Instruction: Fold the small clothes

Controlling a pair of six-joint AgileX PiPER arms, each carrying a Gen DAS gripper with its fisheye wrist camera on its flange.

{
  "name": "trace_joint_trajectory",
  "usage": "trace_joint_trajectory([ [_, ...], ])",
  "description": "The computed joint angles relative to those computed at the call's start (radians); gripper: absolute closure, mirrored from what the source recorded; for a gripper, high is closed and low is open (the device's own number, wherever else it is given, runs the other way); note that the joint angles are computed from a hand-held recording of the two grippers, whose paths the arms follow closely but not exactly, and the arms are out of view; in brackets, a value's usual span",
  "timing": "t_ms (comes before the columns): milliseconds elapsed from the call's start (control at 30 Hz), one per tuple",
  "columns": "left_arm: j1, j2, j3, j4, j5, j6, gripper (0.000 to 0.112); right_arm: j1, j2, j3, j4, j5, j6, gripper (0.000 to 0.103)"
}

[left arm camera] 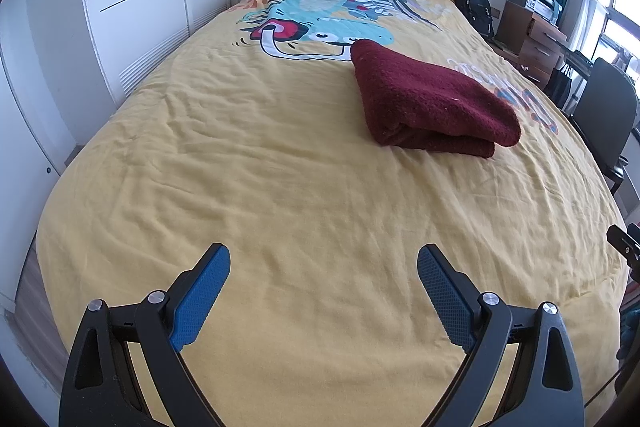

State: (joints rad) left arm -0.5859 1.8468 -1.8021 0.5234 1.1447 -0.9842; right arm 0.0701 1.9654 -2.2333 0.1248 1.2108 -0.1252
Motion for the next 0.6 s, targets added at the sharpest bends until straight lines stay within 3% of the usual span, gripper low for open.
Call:
trace_joint_trajectory([
  [600, -0.001, 0.007, -0.007, -0.001, 0.003, 0.006, 0.02, -0.003, -0.004, 0.017, 0.004, -0.004, -0.007, 0.001],
])
